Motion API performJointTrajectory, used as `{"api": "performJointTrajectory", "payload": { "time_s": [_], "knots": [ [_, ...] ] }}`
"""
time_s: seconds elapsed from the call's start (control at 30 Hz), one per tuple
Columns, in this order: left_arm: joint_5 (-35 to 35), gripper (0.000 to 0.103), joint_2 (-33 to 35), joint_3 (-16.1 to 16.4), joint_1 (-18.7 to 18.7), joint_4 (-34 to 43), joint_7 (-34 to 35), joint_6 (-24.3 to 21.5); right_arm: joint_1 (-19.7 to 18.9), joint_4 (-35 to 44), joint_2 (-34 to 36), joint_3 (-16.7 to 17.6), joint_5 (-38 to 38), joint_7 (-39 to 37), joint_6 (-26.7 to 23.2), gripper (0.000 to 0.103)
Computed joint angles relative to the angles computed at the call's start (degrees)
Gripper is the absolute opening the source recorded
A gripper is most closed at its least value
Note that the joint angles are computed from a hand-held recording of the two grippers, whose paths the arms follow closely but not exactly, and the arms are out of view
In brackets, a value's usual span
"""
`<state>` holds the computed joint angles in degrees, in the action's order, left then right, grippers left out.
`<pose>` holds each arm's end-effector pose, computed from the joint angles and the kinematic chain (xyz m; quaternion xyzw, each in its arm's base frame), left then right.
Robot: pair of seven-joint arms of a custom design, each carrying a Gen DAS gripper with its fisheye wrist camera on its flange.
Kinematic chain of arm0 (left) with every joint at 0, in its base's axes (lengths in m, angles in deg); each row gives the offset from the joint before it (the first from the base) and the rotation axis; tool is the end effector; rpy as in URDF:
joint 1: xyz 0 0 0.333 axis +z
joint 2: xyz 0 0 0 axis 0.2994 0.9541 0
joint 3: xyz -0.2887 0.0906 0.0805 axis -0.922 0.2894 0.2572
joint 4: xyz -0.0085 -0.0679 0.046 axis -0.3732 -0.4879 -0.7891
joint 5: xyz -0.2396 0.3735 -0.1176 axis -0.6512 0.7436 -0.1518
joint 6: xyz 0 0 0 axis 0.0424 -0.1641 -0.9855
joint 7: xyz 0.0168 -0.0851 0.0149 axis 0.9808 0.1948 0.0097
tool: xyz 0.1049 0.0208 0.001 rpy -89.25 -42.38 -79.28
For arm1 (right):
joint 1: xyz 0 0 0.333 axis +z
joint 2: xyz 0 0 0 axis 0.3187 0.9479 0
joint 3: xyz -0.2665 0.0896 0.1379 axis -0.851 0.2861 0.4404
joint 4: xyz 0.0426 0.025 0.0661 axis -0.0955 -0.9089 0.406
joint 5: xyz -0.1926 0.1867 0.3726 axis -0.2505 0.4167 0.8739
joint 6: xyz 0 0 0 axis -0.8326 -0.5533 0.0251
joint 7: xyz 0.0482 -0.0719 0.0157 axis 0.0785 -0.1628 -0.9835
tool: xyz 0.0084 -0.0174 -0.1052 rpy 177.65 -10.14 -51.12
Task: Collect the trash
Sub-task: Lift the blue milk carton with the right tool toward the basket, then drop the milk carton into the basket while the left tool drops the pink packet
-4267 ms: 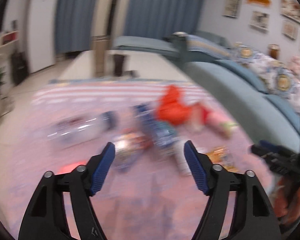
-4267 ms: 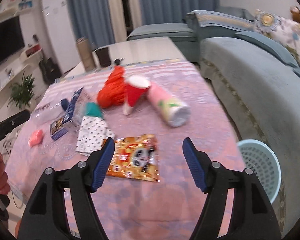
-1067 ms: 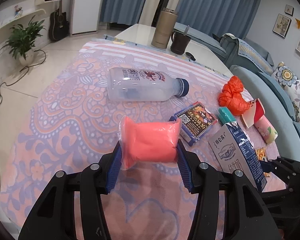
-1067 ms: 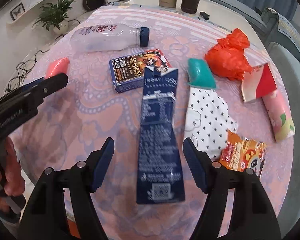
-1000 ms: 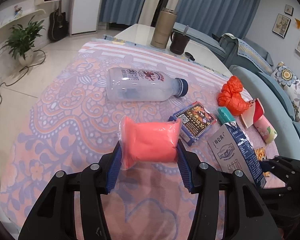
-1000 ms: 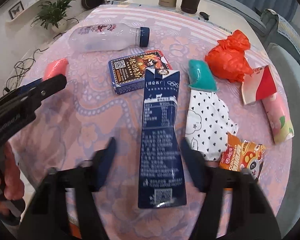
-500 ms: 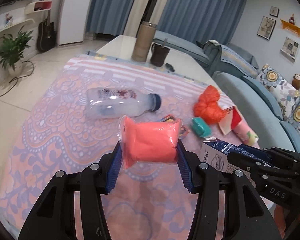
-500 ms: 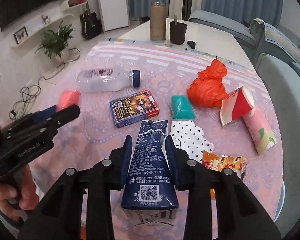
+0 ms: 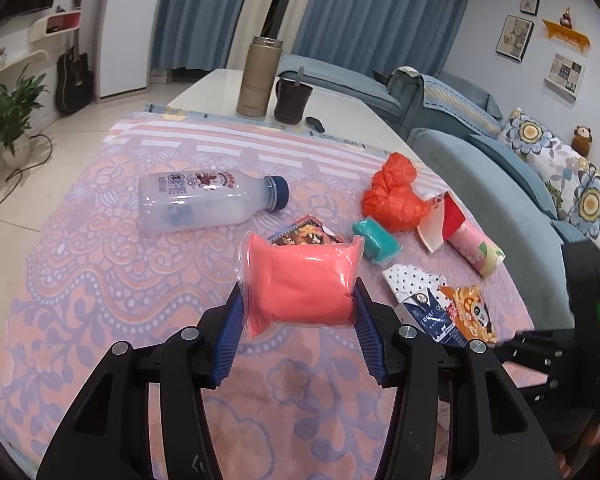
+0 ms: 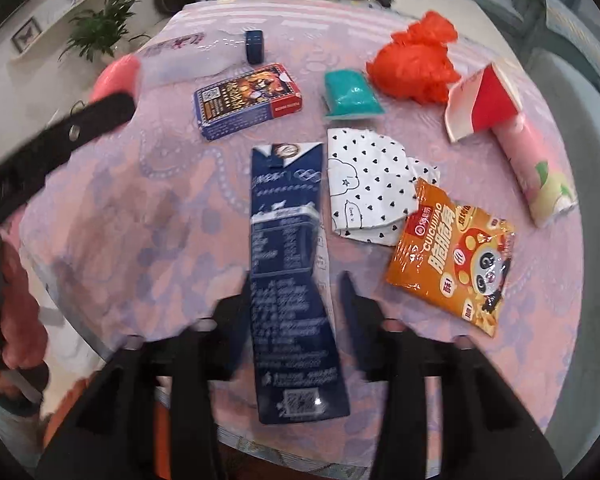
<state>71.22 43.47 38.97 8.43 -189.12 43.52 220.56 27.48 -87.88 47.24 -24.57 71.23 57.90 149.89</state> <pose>0.4222 -0.2262 0.4567 -0.7515 0.5128 -0.3368 0.2427 0.5351 0.1135 0.4589 -0.8854 0.4275 -0.0502 0.1754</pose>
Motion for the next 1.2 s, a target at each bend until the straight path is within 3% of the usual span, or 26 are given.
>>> {"api": "performJointTrajectory", "payload": {
  "time_s": [0.03, 0.17, 0.23, 0.5, 0.8, 1.03, 1.13, 1.2],
  "knots": [
    [-0.1, 0.049, 0.0, 0.1, 0.0, -0.1, 0.1, 0.1, -0.1, 0.6, 0.4, 0.0, 0.2, 0.9, -0.3, 0.062],
    [-0.3, 0.049, 0.2, 0.2, 0.0, -0.1, 0.0, 0.3, 0.0, 1.6, 1.0, 0.5, -0.8, 1.9, -0.6, 0.059],
    [-0.5, 0.049, 0.6, 0.3, -0.2, 0.2, 0.4, 0.3, 0.0, 2.1, 1.6, 0.8, -1.9, 3.1, -0.5, 0.029],
    [0.5, 0.049, 2.4, -1.0, -0.5, 3.3, 1.5, -1.8, 0.6, 1.9, -0.1, -1.4, 3.4, -0.6, 0.4, 0.026],
    [3.1, 0.049, 6.2, -2.7, -1.7, 11.5, 1.7, -3.0, -2.7, 2.2, -6.1, -6.0, 13.4, -5.1, 3.0, 0.026],
    [8.9, 0.049, 16.6, -5.7, -2.9, 24.8, 2.1, -3.7, -8.1, 2.1, -8.3, -8.5, 15.7, -5.8, 10.2, 0.026],
    [11.2, 0.050, 22.6, -5.7, -5.0, 31.0, 2.9, -3.9, -11.4, 0.9, -8.5, -7.8, 12.7, -3.5, 15.9, 0.026],
    [11.6, 0.050, 27.0, -5.2, -7.0, 35.4, 4.7, -3.9, -12.6, 1.5, -7.7, -9.5, 13.4, -2.8, 16.0, 0.026]
  ]
}}
